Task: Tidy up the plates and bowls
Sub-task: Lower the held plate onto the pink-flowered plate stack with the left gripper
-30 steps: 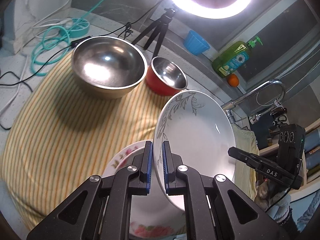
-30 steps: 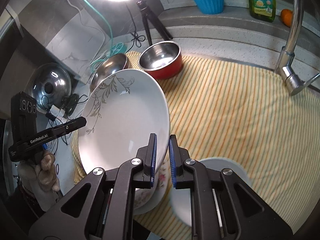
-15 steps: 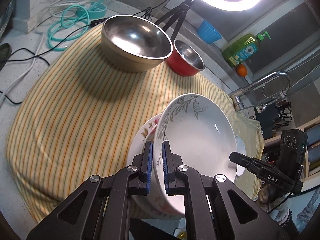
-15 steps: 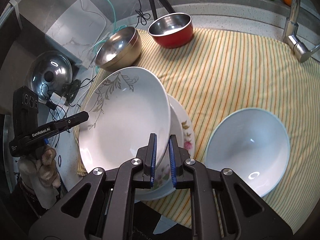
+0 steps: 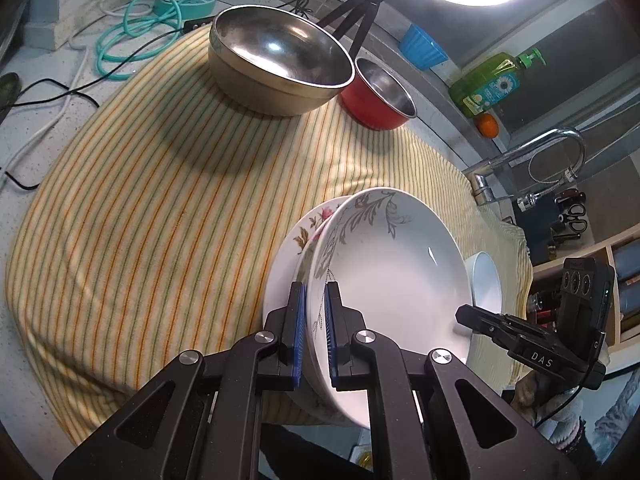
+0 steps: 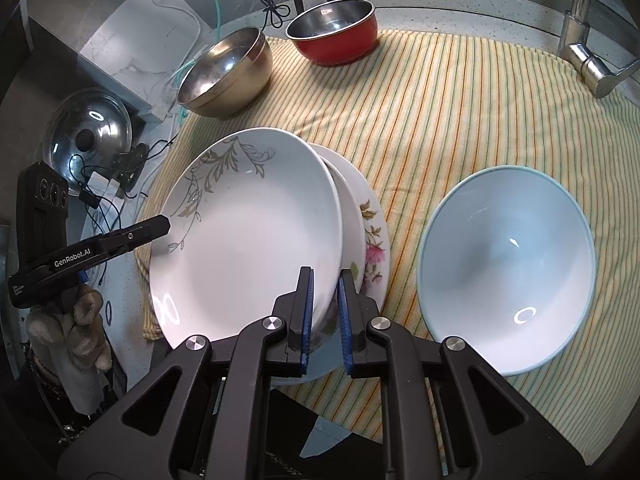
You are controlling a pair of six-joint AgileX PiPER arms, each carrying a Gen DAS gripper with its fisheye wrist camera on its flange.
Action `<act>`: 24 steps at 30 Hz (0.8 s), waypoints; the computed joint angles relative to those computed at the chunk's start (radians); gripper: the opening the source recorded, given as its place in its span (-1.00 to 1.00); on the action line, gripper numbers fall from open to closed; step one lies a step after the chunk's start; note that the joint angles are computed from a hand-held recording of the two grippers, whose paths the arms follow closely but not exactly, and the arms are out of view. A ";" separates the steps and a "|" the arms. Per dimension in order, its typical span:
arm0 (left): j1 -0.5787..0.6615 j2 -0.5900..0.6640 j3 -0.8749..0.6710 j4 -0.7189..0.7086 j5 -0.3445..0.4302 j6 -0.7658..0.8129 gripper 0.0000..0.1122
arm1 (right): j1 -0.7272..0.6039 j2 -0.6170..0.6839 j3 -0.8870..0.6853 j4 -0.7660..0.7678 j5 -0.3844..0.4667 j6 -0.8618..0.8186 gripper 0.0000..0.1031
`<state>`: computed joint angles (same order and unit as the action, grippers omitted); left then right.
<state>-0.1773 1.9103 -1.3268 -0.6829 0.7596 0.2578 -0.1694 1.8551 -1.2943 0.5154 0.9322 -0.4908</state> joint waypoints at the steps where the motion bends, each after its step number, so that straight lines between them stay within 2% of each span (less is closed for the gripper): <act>1: -0.001 0.001 -0.001 0.002 0.001 -0.001 -0.87 | 0.003 -0.001 0.001 -0.004 -0.002 0.004 -0.76; 17: -0.007 0.026 0.005 -0.004 -0.005 0.003 -0.87 | 0.028 0.011 0.001 -0.065 -0.019 0.064 -0.76; 24: -0.014 0.028 -0.001 0.008 -0.008 -0.005 -0.87 | 0.059 0.008 -0.003 -0.127 -0.036 0.078 -0.65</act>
